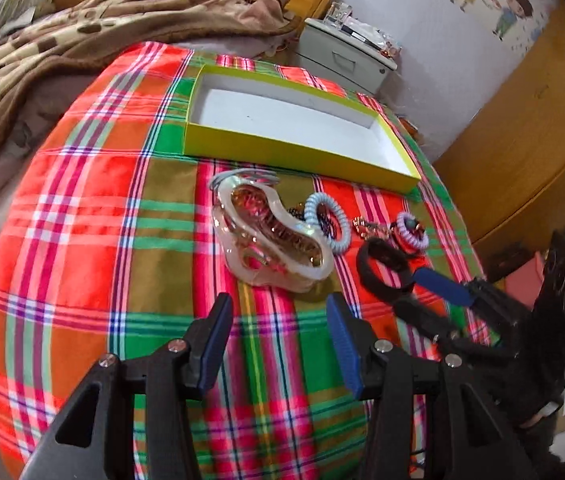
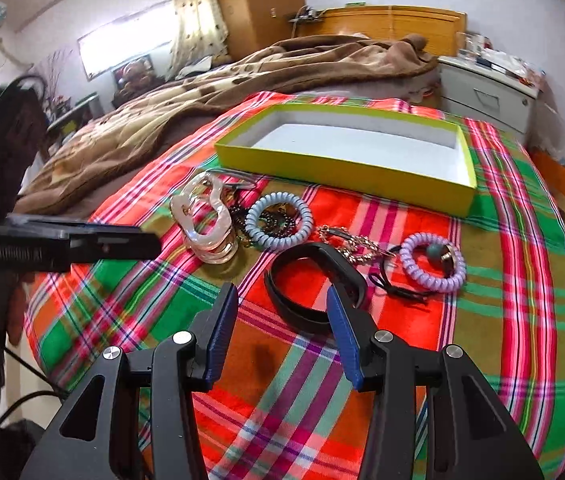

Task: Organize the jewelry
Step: 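Grasp the clear claw clip with the left tool while the right tool grasps the black watch band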

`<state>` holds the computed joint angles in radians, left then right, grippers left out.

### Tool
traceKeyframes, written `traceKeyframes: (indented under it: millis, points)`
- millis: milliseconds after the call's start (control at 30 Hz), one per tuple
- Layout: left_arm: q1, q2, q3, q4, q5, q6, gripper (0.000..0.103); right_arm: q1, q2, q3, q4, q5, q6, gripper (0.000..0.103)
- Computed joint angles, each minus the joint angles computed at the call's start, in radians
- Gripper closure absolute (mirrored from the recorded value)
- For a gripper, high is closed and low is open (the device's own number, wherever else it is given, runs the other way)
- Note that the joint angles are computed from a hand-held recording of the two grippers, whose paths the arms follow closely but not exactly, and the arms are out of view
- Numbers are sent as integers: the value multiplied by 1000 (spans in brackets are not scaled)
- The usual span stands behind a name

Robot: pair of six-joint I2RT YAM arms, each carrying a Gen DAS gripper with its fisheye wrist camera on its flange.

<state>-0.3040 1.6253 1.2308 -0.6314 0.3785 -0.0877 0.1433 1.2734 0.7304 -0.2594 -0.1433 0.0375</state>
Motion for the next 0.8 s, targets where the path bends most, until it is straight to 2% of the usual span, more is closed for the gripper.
traceKeyframes:
  millis: [67,200,533,667,733,767,800]
  points:
    - [-3,21,26,-4,-5,-20,53,9,18,16,-6,-1,-35,56]
    - [12,75,78,-19,44,-76,53,-4,71,53,-20,-46,-77,56]
    - [-13,176,181,-73,-88,-127,53,-5,170,126,-74,-40,-145,56]
    - [-35,198,218,-98,-203,-113,53,3,178,140,-97,-28,-164,56]
    - [-49,206,226,-99,-294,-104,53,12,176,142,-105,-10,-170,66]
    - [-55,214,235,-105,-335,-102,53,11,173,142,-107,-14,-171,77]
    - [-56,218,236,-104,-361,-100,53,10,178,146,-107,-15,-169,80]
